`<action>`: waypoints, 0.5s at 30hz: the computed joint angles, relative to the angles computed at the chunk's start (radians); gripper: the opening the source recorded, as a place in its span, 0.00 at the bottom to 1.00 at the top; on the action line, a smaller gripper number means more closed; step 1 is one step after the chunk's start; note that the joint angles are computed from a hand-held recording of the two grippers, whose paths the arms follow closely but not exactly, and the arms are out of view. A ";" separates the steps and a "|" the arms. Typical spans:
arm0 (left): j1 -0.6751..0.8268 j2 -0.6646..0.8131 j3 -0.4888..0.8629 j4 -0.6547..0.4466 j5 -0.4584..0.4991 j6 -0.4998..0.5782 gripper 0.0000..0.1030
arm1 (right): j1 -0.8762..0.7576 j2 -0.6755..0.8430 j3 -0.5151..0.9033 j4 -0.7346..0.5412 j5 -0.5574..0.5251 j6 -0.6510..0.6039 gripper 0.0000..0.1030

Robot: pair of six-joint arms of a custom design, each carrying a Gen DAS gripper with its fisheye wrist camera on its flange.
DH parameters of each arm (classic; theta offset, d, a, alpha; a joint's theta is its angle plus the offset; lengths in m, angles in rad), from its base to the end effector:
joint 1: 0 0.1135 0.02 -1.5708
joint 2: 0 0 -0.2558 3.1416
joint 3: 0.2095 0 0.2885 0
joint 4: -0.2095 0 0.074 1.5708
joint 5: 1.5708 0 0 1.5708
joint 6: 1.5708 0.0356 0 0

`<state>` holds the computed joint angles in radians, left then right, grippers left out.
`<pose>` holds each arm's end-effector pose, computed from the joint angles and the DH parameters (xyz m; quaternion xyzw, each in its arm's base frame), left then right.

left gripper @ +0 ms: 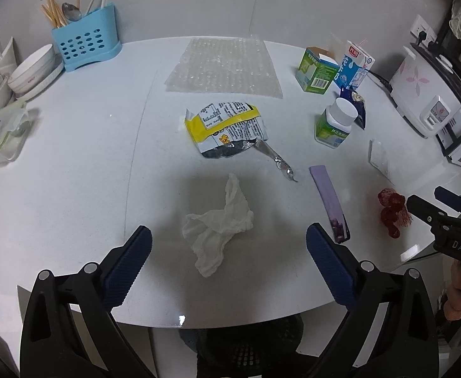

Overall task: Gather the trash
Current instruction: 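Grasp the white tissue with the left tool while the right tool grasps the red mesh bag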

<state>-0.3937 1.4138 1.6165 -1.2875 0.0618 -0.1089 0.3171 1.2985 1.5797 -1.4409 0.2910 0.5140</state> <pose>0.2721 -0.1154 0.3849 0.1450 0.9593 -0.0889 0.2255 0.2396 0.0679 0.3967 0.1247 0.9610 -0.0483 0.2421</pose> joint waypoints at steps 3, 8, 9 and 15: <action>0.001 0.014 -0.018 0.023 0.000 0.011 0.91 | -0.027 0.009 -0.040 0.026 -0.010 -0.009 0.91; 0.017 0.036 -0.053 0.058 0.009 0.023 0.89 | -0.054 0.033 -0.087 0.054 -0.019 -0.022 0.86; 0.019 0.039 -0.059 0.065 0.012 0.025 0.89 | -0.059 0.036 -0.094 0.058 -0.024 -0.023 0.85; 0.014 0.066 -0.080 0.085 0.002 0.033 0.83 | -0.075 0.054 -0.115 0.061 -0.032 -0.023 0.79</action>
